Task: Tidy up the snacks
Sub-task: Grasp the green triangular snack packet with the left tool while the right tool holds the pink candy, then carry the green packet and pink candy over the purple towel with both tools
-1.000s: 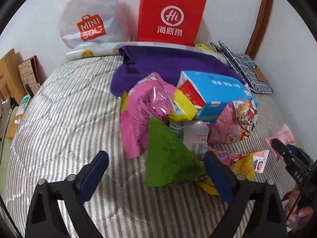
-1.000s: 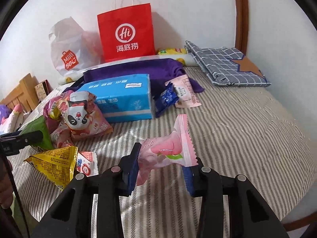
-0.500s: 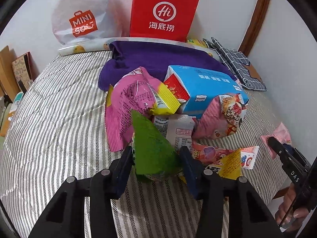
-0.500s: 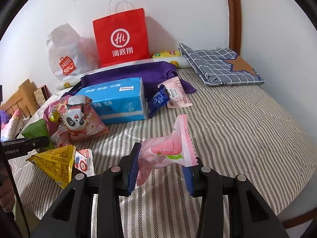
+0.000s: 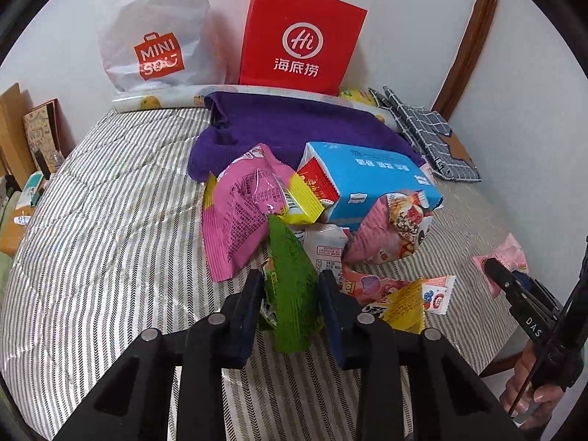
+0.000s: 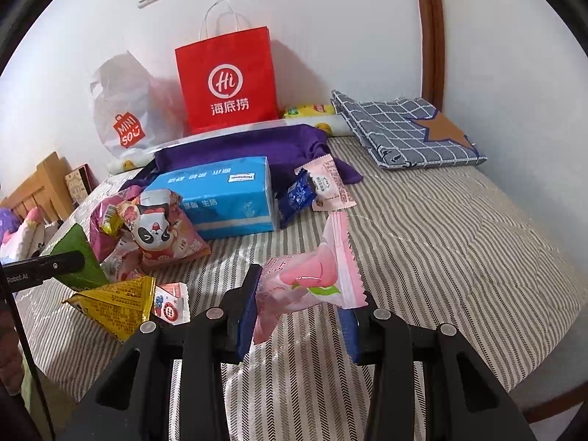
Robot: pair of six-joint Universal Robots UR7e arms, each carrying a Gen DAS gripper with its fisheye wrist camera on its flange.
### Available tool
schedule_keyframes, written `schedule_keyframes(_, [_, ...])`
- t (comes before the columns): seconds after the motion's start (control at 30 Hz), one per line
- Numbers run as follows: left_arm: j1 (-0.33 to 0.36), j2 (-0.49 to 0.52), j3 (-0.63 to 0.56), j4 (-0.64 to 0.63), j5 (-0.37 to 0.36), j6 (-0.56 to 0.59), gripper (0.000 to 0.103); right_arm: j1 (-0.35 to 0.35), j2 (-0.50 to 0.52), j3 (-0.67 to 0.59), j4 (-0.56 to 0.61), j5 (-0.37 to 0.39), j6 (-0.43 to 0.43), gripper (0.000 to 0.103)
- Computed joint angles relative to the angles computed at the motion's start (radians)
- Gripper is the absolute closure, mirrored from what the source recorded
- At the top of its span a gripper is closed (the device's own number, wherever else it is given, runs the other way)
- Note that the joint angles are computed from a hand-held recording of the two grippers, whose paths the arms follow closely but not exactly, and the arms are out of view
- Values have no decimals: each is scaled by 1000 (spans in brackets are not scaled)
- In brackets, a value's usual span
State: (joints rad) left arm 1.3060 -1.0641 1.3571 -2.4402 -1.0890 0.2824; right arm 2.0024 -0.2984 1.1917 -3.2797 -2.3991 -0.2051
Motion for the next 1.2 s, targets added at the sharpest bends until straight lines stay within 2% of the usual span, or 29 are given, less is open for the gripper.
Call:
schedule_keyframes(0.17, [0, -6, 11, -6, 5, 6, 74, 6, 0, -1, -3, 1, -6, 64])
schedule_keyframes(0.33, [4, 6, 3, 29, 24, 12, 61, 8, -2, 4, -2, 2, -3, 64])
schedule_keyframes(0.53, [18, 37, -10, 32, 34, -2, 54, 7, -1, 5, -2, 0, -1, 64])
schedule_keyframes(0.83, [27, 23, -11, 17, -18, -6, 65, 6, 1, 0, 3, 1, 0, 64])
schedule_keyframes(1.2, [9, -19, 28, -22, -41, 12, 70, 24, 0, 2, -27, 0, -29, 64])
